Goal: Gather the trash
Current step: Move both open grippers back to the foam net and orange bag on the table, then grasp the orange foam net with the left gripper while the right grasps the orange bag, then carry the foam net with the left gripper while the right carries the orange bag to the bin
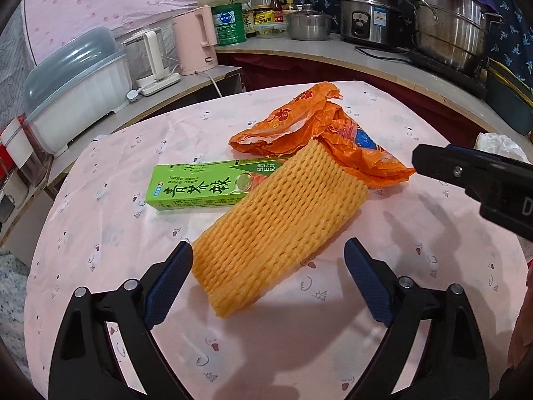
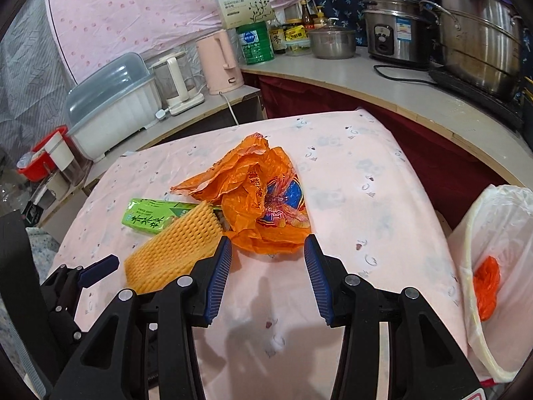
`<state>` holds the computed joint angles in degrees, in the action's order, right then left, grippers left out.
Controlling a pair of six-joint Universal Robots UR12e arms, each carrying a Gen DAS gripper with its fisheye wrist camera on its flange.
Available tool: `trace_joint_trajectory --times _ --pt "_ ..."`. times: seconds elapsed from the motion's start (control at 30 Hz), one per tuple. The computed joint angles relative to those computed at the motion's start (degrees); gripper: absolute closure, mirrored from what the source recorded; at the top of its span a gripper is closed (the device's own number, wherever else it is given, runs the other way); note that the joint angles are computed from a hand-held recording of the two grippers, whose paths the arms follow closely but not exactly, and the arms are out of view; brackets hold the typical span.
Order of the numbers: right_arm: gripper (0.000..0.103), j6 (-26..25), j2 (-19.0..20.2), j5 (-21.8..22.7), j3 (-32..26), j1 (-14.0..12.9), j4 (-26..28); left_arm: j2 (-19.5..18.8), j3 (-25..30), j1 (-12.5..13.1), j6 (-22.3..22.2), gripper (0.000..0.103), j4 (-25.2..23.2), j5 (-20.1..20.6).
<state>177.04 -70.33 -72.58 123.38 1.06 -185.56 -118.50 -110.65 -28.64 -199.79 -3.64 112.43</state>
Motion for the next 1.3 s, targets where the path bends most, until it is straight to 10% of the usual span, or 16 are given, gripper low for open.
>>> trace_joint_trajectory --times 0.57,0.73,1.3 --pt "0.067 -2.58 5.66 -1.74 -5.8 1.97 4.52 0.04 0.73 2.46 -3.76 0.083 -1.96 -6.25" --pt "0.097 -3.04 5.71 -2.46 -5.68 1.89 5.21 0.44 0.55 2.13 -4.84 0.089 -1.87 -6.71" --pt "0.098 0.64 -3.03 4.99 3.54 -4.12 -1.95 3.31 -0.88 -1.2 -8.6 0.092 -0.82 -7.17"
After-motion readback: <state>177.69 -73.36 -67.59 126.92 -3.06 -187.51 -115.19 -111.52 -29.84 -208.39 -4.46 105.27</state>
